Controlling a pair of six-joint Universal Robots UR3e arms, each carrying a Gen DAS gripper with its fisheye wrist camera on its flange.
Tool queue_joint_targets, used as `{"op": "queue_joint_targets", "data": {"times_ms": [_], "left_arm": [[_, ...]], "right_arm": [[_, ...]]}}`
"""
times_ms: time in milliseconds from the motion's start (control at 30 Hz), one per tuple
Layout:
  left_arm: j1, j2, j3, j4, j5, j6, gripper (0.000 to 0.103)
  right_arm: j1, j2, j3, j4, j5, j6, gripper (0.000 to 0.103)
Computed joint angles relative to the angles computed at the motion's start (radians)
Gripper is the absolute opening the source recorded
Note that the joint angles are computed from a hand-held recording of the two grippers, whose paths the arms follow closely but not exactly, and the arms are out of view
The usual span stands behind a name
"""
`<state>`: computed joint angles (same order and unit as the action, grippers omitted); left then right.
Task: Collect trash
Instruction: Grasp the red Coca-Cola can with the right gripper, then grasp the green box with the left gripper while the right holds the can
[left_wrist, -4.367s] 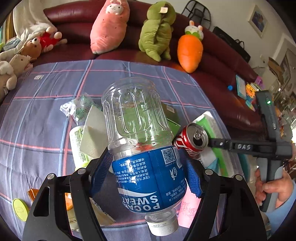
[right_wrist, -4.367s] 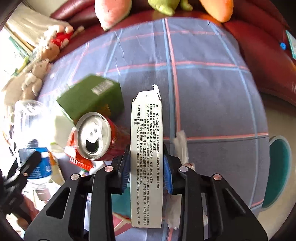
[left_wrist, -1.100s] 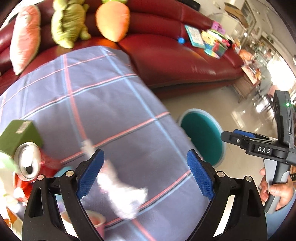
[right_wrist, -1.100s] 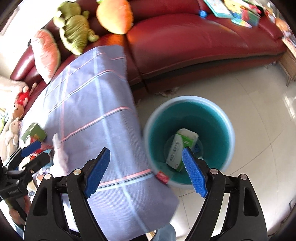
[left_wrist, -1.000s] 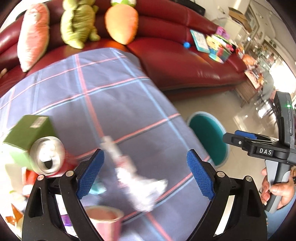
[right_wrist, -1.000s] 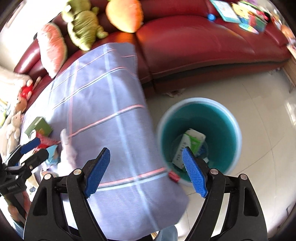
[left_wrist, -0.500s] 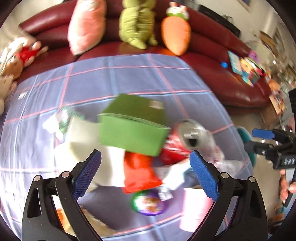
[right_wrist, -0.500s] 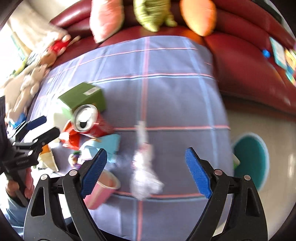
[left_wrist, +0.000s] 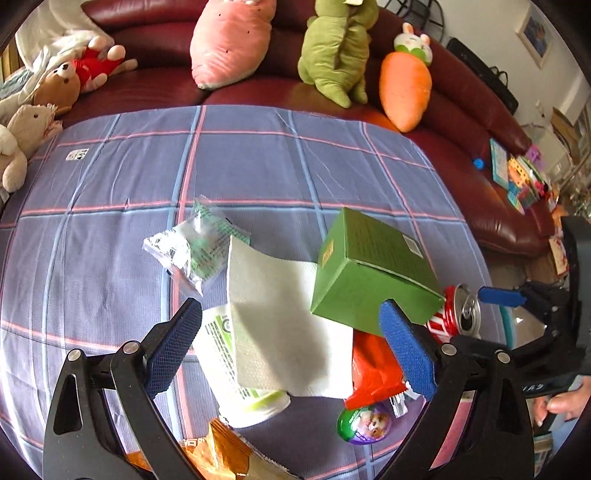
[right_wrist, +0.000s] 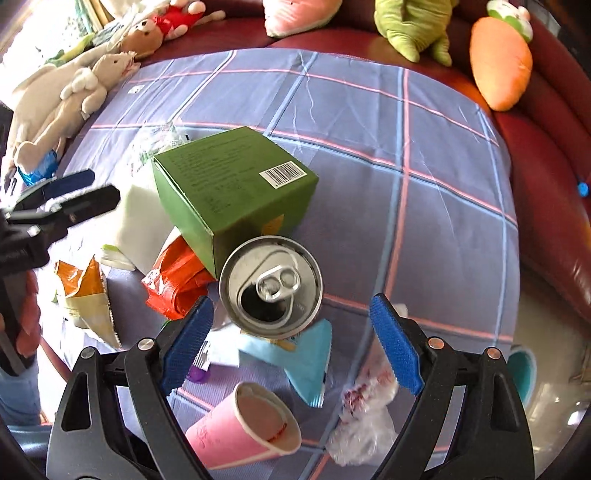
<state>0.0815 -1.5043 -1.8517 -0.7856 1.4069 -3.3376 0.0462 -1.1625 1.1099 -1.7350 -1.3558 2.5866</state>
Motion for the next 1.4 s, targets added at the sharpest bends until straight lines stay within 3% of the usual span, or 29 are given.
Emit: {"op": "queue_joint_targets", "data": {"times_ms": [167,200,400,467,533,667,733,1000,1167,1233,1400], "left_arm": [[0.007,-0.081,0.089,-0.009,-0.020,0.002,0.096],[0.002,-0.108,0.116,-0.012,-0.024,-0.001,0.096],[-0.048,-0.252,0.269,-0.027,-0.041,0.027,0.096],[-0.071,-0.294,0.312,-0.047,-0.043,0.044,0.082],[-0.095,-0.331,0.349,-0.075,-0.061,0.060,0.060],[-0.155,-0.349,0.368,-0.061,-0.053,0.057,0.052],[-0.176,-0.368,0.389,-0.078,-0.081,0.066,0.044],[-0.339,-0.501,0.517,-0.104,0.004,0.040,0.045],[-0.340,-0.518,0.531,-0.092,0.017,-0.011,0.056],[-0.339,-0.528,0.547,-0.107,0.024,-0.019,0.075],[-0.344,-0.551,0.557,-0.118,0.007,-0.018,0.084]], "right_arm": [[-0.006,0.008,0.037,-0.039,0.034,0.001,0.079],[-0.009,0.008,0.038,-0.033,0.044,-0.008,0.057],[-0.074,-0.001,0.009,0.003,0.101,0.010,0.055],[-0.113,-0.021,0.013,-0.006,0.115,0.018,0.055],[-0.146,-0.030,0.003,0.004,0.127,0.017,0.055],[-0.205,-0.059,0.027,-0.020,0.124,0.008,0.055],[-0.238,-0.066,0.036,-0.019,0.126,0.002,0.055],[-0.354,-0.115,0.120,-0.043,0.149,-0.018,0.055],[-0.414,-0.133,0.170,-0.050,0.160,-0.041,0.055],[-0.423,-0.134,0.180,-0.057,0.160,-0.042,0.055],[-0.467,-0.130,0.196,-0.054,0.181,-0.052,0.055]]}}
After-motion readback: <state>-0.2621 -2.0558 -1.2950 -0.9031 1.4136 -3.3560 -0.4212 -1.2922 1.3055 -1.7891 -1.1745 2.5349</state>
